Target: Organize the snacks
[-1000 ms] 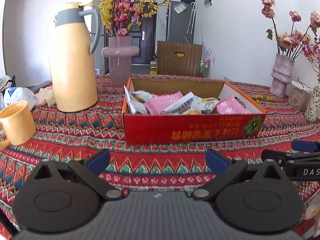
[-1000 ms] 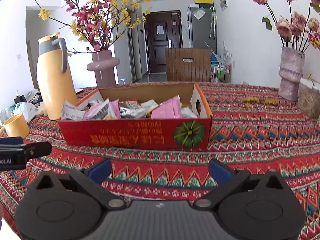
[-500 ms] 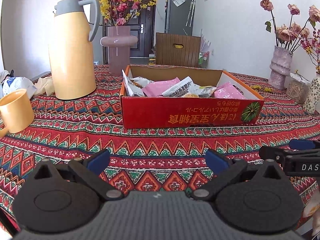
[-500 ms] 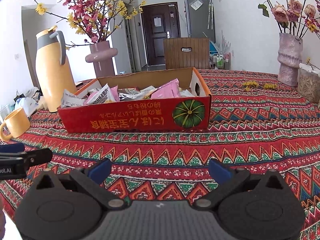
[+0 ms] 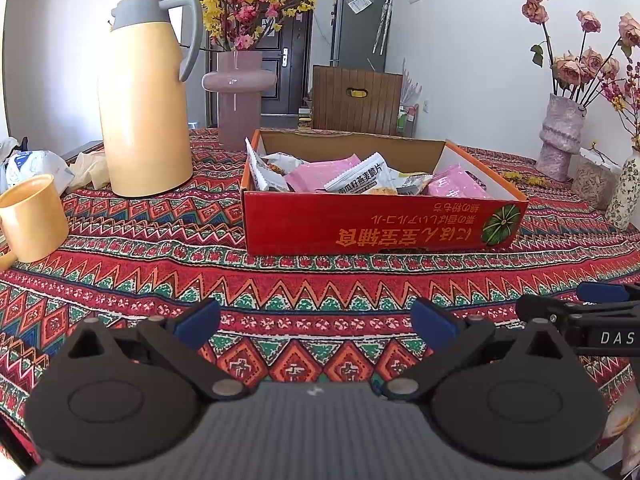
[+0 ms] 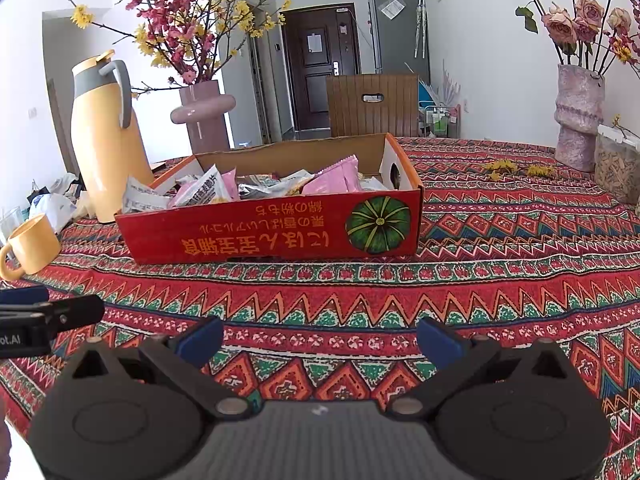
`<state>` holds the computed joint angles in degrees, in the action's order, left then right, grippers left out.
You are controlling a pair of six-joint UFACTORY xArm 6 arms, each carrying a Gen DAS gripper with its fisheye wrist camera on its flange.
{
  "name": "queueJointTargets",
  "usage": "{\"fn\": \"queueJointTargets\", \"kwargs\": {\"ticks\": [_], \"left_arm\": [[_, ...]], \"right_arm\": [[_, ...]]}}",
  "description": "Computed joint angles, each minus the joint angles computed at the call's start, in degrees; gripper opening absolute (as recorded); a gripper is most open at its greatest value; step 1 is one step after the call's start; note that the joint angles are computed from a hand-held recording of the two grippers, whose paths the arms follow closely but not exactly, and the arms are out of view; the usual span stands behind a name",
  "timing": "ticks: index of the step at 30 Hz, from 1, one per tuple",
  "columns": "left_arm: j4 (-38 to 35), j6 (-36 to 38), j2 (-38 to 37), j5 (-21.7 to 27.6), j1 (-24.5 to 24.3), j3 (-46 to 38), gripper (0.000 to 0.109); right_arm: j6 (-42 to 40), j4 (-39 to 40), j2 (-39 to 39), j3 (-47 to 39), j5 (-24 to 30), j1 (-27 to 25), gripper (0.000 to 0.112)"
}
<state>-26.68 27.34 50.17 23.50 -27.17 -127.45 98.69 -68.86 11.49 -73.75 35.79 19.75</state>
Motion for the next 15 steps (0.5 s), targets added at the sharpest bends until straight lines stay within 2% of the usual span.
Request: {"fn": "queueJointTargets", "kwargs": {"ticks": [15], "left_arm": [[-0.2, 0.0, -0.2, 0.0, 0.0, 0.3, 0.103]], "right_arm": [[0.2, 0.1, 0.0, 0.2, 0.2, 0.1, 0.103]]}}
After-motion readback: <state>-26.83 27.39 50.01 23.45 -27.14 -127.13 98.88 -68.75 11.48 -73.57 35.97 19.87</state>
